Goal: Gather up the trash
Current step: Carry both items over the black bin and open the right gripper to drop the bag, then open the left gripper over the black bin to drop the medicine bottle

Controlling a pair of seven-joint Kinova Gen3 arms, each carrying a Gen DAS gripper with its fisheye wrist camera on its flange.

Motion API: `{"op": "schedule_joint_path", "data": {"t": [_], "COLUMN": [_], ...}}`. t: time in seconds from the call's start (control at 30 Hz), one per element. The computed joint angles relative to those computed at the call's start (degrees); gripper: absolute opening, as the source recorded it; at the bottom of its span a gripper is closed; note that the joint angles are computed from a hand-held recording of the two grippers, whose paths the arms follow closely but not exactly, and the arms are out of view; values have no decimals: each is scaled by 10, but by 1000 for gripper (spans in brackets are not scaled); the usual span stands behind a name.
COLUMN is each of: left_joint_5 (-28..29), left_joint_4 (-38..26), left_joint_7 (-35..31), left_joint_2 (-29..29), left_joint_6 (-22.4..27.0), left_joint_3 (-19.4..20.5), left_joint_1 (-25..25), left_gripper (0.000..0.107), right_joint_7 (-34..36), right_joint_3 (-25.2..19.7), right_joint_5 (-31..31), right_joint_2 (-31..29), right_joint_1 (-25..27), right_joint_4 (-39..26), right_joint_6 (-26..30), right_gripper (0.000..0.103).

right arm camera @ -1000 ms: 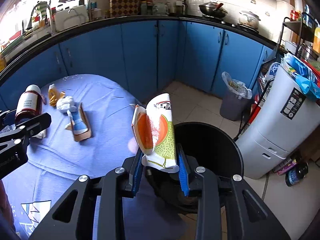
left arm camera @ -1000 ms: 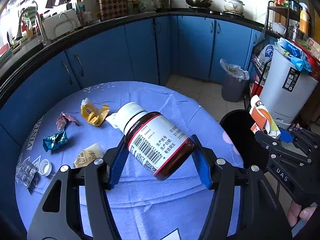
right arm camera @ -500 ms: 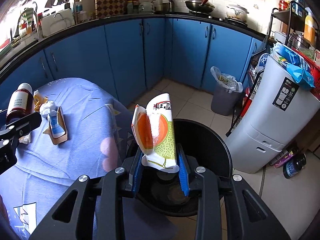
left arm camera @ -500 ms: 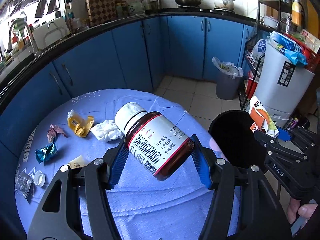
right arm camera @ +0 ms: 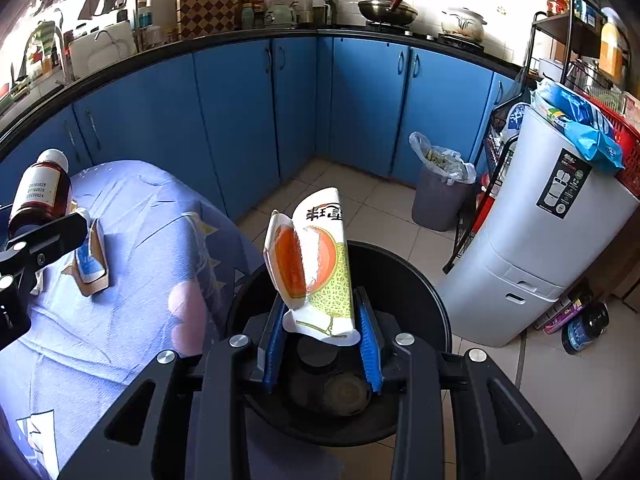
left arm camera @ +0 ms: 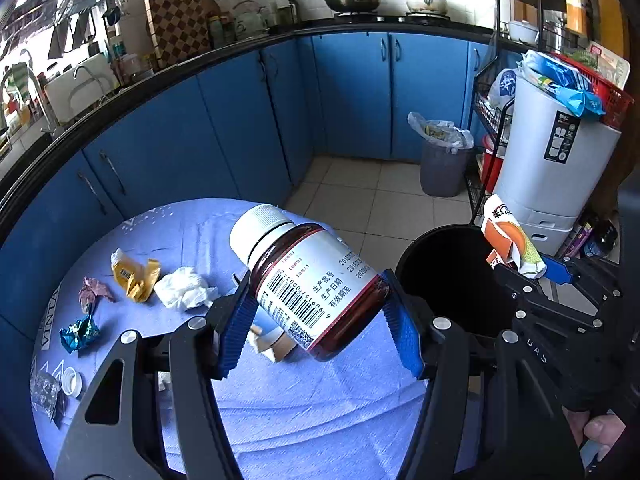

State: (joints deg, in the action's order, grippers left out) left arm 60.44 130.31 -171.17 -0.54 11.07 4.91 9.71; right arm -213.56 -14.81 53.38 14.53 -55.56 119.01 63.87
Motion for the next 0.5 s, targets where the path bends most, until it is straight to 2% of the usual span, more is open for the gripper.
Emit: {"op": "schedule_joint_path", "data": {"t": [0.13,0.2,0.27,0.5], "left_joint_5": [-14,-20,-31,-88], "left_joint_4": [-4,-5,-6,-14], "left_joint_7": [15,23,33,94], "left_joint_2": [5,7,8,12], "left_joint_6": [-5,-11,-13,-22], "left_joint_3": [8,13,17,35], "left_joint_1": [4,7,9,20], "left_gripper": [62,62,62,62], "right_joint_7": [-13,-26,-38,-55], "right_joint_3": [1,0,-2,-9], "right_joint_5": [0,4,9,12], "right_joint_2": [-7,-9,-9,-18], "right_joint_1": [3,2,-3,4], "right_joint_4": [11,16,18,35], "right_joint_6": [-7,-3,11,9], "right_gripper": [40,57,61,62]}}
